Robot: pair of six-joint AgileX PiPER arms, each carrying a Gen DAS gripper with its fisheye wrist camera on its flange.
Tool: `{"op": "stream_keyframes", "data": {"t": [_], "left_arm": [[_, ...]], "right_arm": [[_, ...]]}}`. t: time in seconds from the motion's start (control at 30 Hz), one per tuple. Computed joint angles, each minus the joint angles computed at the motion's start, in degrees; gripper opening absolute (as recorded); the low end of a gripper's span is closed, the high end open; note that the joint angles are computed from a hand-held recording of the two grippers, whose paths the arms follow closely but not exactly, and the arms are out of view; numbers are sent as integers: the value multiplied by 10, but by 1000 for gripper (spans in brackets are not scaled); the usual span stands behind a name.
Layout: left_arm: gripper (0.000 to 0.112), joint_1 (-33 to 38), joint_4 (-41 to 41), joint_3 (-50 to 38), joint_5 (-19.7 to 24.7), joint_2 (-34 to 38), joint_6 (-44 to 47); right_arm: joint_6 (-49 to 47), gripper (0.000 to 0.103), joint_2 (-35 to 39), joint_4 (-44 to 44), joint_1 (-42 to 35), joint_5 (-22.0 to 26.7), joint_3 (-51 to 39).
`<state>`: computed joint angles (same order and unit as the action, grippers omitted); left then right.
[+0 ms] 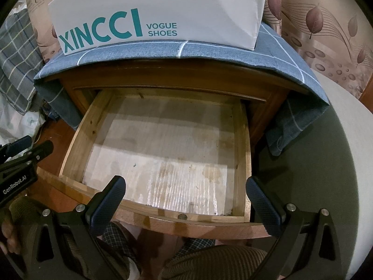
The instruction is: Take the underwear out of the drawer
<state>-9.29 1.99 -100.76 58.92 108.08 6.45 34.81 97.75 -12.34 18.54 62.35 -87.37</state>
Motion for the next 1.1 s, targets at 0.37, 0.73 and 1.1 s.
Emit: {"op": "stream_keyframes", "data": {"t": [0.37,0.73,1.1], "left_arm": [[65,-2,0,-5,5,1,3],[65,-6,9,-1,2,-2,-3],[65,-12,27,6,-5,-6,-15]], "right_arm": [[-2,102,2,0,0,2,-2],[-1,102,2,0,2,2,-3],[-3,102,2,1,1,2,-3]]}}
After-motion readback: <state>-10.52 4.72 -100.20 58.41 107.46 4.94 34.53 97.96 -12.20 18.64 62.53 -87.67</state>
